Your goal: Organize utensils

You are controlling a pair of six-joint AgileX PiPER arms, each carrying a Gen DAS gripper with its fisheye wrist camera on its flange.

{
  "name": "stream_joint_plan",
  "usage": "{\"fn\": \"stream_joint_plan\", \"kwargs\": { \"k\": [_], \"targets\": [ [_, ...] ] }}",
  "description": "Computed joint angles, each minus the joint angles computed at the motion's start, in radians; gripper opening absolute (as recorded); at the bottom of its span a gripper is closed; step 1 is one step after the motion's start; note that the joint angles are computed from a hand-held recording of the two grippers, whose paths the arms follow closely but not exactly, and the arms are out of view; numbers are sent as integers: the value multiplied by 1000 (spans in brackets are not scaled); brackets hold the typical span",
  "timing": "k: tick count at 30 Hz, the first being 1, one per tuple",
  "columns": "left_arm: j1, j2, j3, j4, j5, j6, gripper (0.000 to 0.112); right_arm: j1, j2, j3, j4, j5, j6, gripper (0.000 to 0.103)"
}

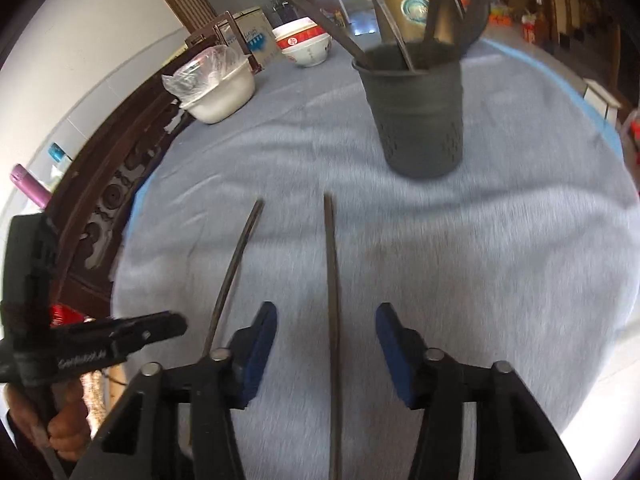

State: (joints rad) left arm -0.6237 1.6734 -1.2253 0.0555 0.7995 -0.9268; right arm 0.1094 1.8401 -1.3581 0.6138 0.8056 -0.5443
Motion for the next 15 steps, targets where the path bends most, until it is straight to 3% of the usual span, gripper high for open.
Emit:
{"fn": "stream_joint_plan", "kwargs": {
  "k": [8,15],
  "targets": [
    [75,65,-97,-13,45,78,20,82,188,-284,-165,30,207,32],
    [139,150,-188,-78,58,184,20,146,371,-567,-331,168,382,22]
  ]
}}
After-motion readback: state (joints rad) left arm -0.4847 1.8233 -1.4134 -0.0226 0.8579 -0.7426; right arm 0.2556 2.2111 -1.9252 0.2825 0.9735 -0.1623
